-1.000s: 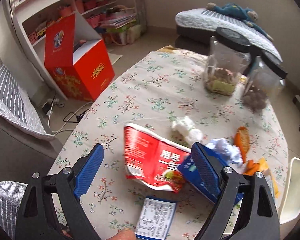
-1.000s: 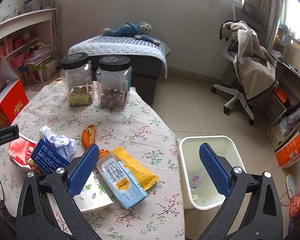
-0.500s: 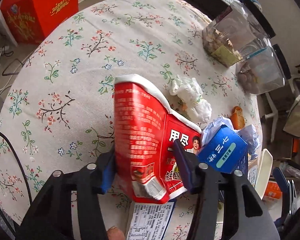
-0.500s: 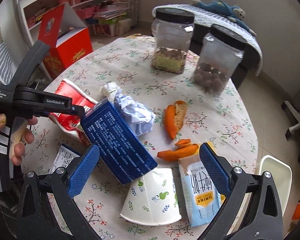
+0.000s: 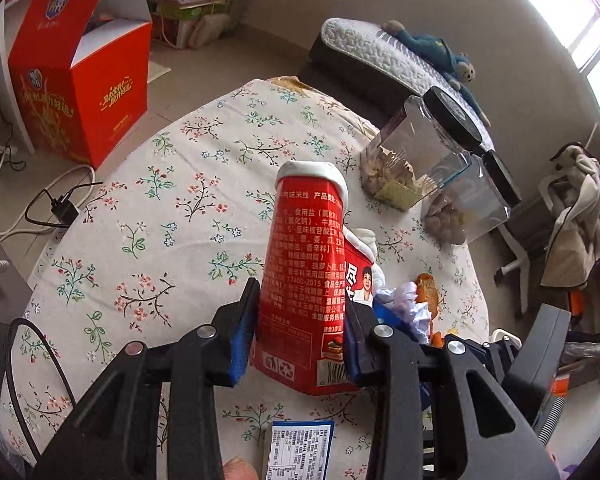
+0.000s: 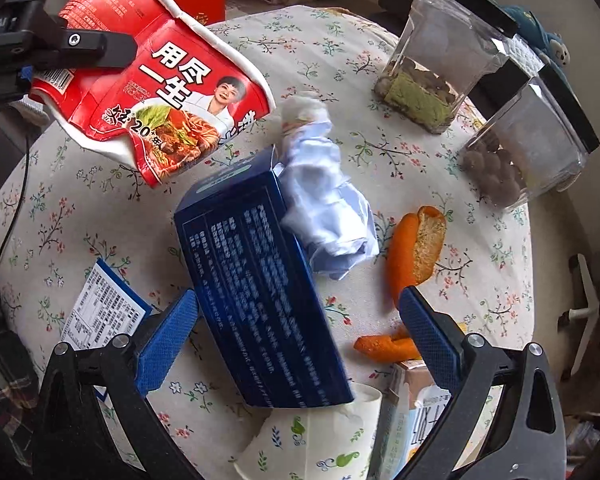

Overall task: Collect trash
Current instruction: 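Grasp the red noodle cup with the left tool while the right tool grasps the blue box, then carry noodle cup and blue box to the wastebasket and release both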

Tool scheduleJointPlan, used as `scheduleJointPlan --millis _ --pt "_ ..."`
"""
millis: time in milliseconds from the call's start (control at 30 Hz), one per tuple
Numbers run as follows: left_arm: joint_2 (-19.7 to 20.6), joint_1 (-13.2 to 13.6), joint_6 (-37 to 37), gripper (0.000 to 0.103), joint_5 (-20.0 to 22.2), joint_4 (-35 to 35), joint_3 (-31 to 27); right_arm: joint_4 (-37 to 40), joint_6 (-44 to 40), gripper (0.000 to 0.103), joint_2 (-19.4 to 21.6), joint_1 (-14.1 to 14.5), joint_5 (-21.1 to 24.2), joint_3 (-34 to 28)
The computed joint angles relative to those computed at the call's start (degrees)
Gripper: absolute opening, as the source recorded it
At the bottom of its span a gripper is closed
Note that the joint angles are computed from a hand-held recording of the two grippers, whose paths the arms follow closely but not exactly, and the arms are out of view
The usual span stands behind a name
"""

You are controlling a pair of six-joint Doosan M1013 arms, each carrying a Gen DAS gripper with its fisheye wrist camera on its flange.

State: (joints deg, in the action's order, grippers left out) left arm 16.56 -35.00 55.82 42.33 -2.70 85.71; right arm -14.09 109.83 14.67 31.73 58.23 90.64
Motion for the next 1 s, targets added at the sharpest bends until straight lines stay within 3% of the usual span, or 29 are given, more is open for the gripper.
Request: scheduleJointPlan --millis 33,100,167,300,500,633,867,1000 --pt "-0.15 0.04 -0.32 0.036 -0.26 0.14 0.19 0.03 0.54 0.093 0.27 0.08 0.12 -0.19" --pt "-0.43 0.09 -1.68 0.036 -0.92 1.31 0.45 2.74 -0.41 0.072 0.98 -0.14 0.87 -0.84" --pt "-0.86 0.29 -3.3 0.036 -1.65 2.48 0.99 1.57 0.81 0.07 0.94 0.45 0.49 -0.74" --pt "-1.25 0.88 -4.97 0.036 -2.81 2.29 1.59 2.96 1.71 0.055 0.11 0.51 -1.14 -0.48" --pt "-1.84 0.85 -7.82 0.036 -4.28 4.51 2.25 4.26 5.46 0.051 -2.96 0.64 -6.63 1.05" --pt "-2.38 -0.04 -13.43 0.036 -4.68 10.92 2.74 0.74 10.21 0.051 -4.61 1.16 -9.4 1.58" --pt "-3.72 -2.09 -22.84 0.036 -5.26 22.85 4.12 -13.65 24.24 0.051 -6.95 2.63 -12.39 3.03" --pt "-4.34 -4.42 -26.52 0.036 -3.83 30.55 4.53 -23.97 36.07 0.052 -8.11 4.09 -11.67 4.31"
